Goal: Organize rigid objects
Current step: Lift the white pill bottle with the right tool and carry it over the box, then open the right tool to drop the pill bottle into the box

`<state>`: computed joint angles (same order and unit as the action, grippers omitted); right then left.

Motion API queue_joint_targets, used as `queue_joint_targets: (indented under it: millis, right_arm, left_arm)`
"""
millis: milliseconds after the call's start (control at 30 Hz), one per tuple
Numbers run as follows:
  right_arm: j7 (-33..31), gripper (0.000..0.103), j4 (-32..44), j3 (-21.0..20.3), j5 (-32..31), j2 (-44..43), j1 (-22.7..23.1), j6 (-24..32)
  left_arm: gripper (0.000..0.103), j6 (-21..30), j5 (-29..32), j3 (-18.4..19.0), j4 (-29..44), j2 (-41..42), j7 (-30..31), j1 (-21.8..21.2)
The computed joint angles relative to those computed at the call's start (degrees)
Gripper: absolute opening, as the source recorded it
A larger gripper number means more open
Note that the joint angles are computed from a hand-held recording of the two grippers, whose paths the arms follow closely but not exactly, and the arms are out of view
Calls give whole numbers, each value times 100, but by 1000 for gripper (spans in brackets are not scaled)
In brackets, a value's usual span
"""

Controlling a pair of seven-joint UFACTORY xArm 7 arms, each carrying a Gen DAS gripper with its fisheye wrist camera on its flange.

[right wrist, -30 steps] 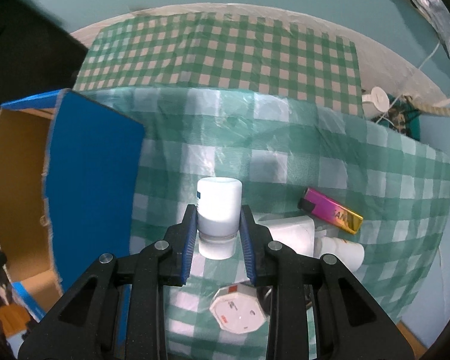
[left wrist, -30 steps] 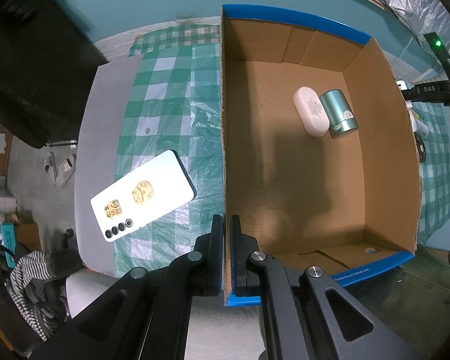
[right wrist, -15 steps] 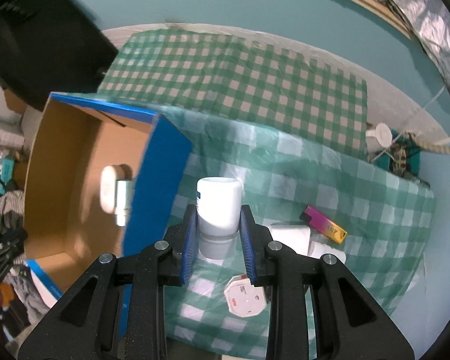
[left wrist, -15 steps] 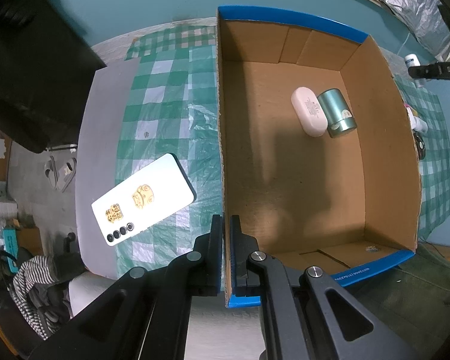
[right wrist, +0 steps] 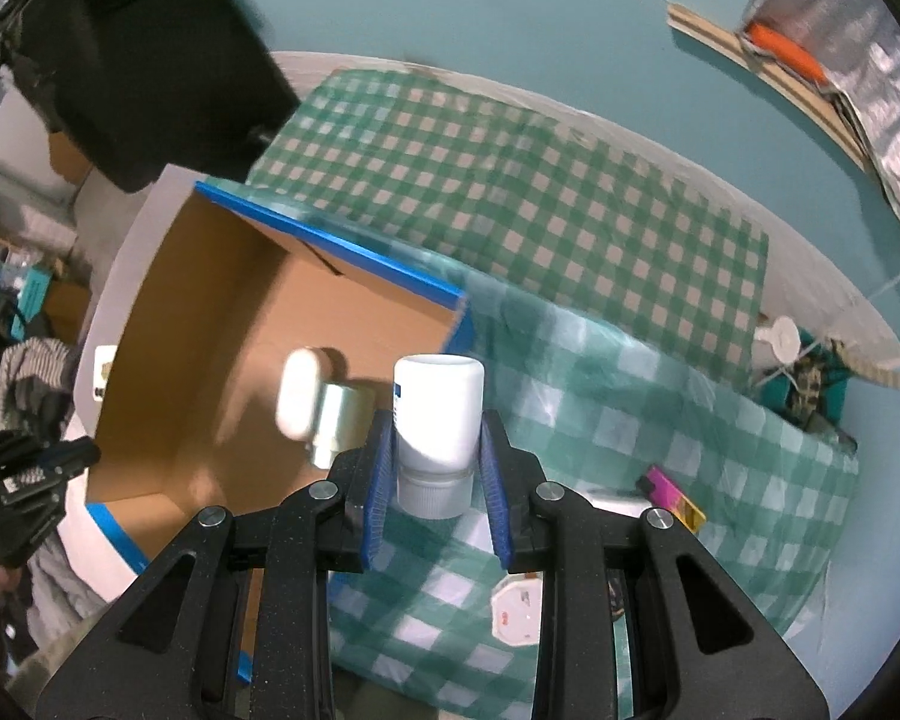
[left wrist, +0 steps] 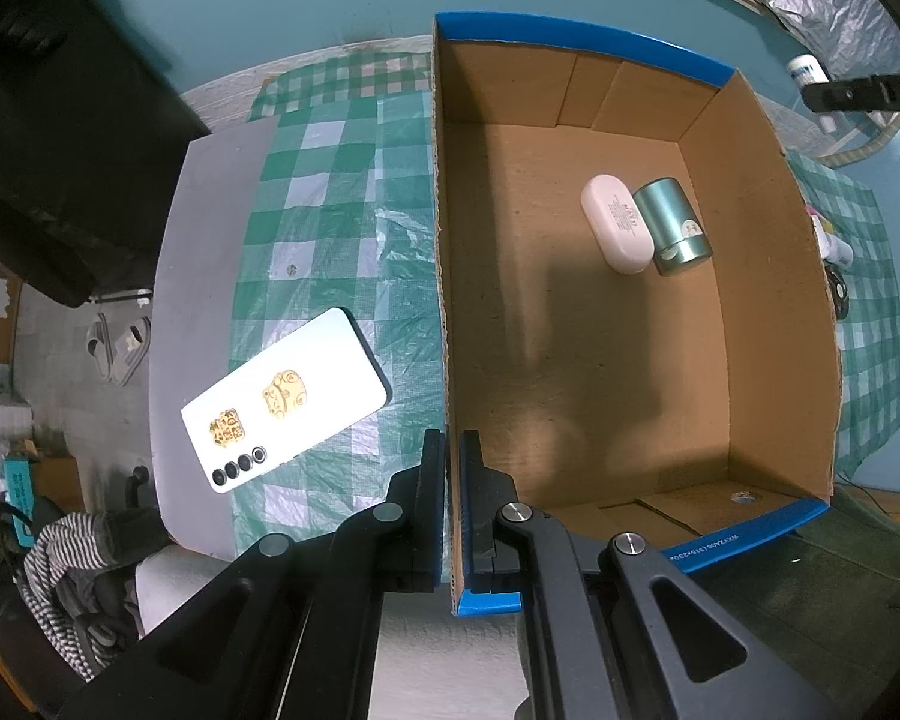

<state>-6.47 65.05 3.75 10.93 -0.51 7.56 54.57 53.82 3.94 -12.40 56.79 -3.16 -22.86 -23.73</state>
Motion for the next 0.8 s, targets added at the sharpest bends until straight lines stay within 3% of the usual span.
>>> queue_joint_targets:
  millis: [800]
  right_arm:
    - [69,27,927,216,-304,1156,313,205]
  left_arm:
    - [3,-20,-43,16,3,15,58,16]
